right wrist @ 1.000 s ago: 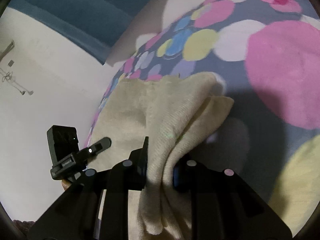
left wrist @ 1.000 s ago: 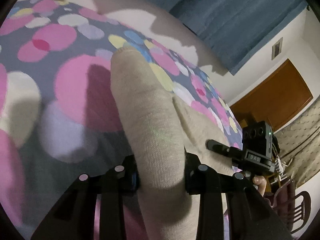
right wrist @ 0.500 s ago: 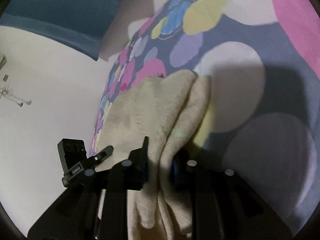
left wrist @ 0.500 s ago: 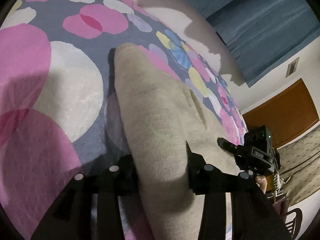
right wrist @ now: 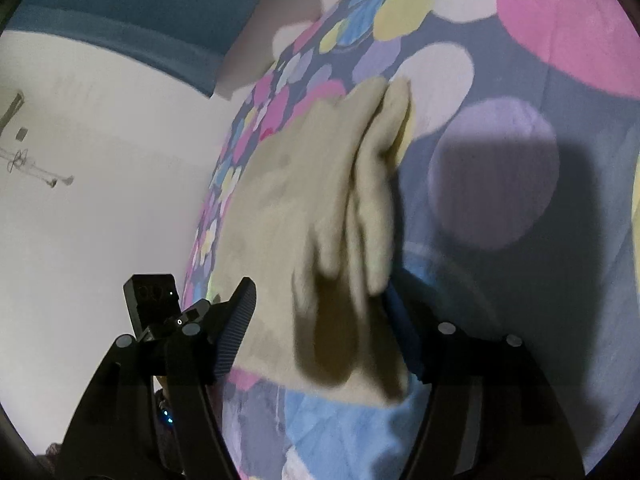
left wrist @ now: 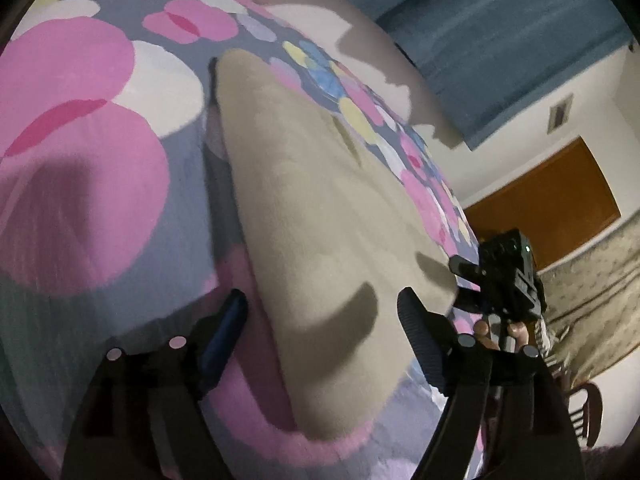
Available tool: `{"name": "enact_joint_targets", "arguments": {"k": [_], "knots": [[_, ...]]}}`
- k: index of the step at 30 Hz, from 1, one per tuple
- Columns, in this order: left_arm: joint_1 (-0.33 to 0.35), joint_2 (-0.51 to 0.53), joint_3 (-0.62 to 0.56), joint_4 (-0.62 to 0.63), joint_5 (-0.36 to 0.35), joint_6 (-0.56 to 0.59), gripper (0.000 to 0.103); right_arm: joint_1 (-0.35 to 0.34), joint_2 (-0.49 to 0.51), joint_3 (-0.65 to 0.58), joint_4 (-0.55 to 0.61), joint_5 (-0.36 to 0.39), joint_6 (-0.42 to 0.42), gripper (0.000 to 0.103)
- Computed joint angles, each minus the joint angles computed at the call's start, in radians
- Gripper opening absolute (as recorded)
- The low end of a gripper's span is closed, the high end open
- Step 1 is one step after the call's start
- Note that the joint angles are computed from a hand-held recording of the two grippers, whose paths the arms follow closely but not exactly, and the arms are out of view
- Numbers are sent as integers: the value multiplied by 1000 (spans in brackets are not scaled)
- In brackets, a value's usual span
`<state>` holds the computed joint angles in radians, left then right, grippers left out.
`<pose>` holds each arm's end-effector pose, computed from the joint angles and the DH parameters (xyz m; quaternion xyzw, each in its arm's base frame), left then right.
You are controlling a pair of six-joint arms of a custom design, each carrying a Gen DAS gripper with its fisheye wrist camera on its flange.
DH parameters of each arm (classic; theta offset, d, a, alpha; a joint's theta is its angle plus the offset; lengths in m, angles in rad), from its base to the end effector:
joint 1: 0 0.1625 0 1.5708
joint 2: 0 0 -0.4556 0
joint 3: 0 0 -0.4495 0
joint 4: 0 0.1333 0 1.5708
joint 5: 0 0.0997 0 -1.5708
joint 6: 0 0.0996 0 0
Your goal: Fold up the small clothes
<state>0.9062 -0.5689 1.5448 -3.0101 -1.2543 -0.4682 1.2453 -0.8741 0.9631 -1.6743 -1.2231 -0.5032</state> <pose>-0.3439 -0.7053 -0.0045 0.0582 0.9600 -0.2737 0.0077 -0.1105 -0.8504 0.3798 -0.0886 0.9809 -0.0762 0.1555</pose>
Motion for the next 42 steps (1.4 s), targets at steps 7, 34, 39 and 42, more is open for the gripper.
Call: {"name": "enact_joint_targets", "arguments": {"k": [7, 34, 39, 42], "knots": [[-15, 23, -29, 90, 34, -7, 24, 21, -35, 81, -66, -93, 15, 21], [-65, -15, 71, 69, 134, -8, 23, -33, -107, 192, -58, 16, 38, 9], [-84, -11, 69, 75, 198, -3, 35, -48, -130, 222, -74, 40, 35, 12], [-90, -8, 69, 75, 226, -7, 43, -54, -136, 230, -80, 59, 45, 15]]}}
